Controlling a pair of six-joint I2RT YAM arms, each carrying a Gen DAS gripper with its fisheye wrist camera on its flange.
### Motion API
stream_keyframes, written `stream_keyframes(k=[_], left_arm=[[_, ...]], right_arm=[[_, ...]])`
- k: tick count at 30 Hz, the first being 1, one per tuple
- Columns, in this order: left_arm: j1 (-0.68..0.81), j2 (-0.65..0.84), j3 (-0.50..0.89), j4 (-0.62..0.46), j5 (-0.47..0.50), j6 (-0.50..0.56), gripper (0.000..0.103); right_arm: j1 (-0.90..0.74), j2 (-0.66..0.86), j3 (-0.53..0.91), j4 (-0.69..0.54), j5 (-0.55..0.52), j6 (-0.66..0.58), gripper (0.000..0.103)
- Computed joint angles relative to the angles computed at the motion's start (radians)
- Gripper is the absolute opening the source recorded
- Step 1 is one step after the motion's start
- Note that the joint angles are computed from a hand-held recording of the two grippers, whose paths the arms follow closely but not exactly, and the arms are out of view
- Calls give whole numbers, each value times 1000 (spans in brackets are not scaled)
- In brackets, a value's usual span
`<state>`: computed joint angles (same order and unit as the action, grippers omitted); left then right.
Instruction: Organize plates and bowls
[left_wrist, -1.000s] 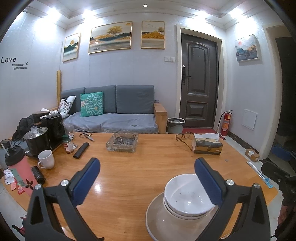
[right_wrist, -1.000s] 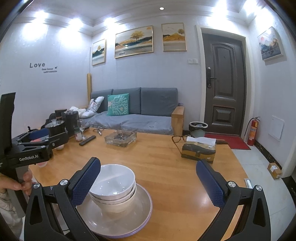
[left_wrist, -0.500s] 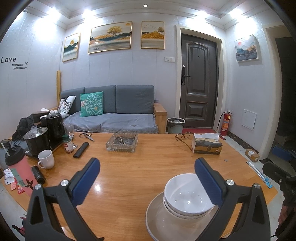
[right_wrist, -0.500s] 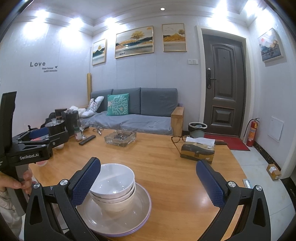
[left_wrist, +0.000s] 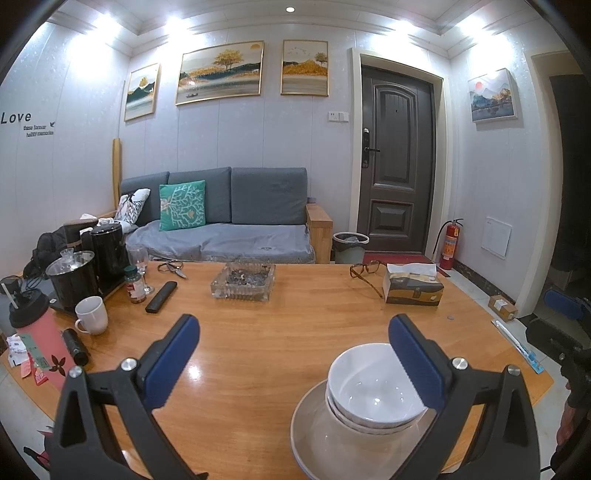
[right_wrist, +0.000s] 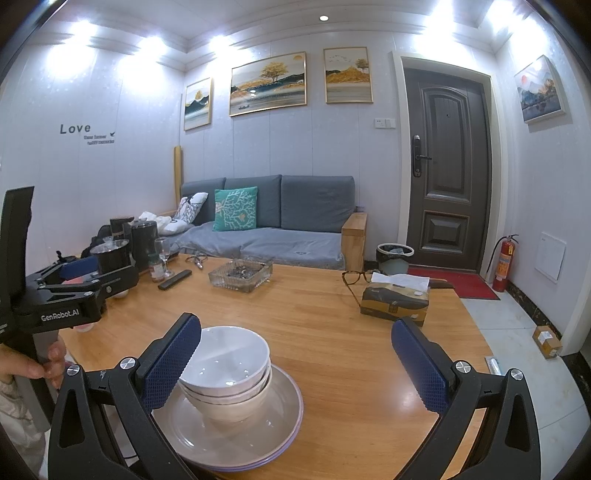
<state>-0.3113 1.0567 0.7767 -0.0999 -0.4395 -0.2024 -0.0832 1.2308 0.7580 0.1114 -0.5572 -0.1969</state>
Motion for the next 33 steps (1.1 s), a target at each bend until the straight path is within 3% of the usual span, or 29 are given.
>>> stream_keyframes(k=[33], left_arm=[[2, 3, -6, 6, 33, -3, 102]], right_arm=[[-12, -26, 21, -49, -36, 0, 102]])
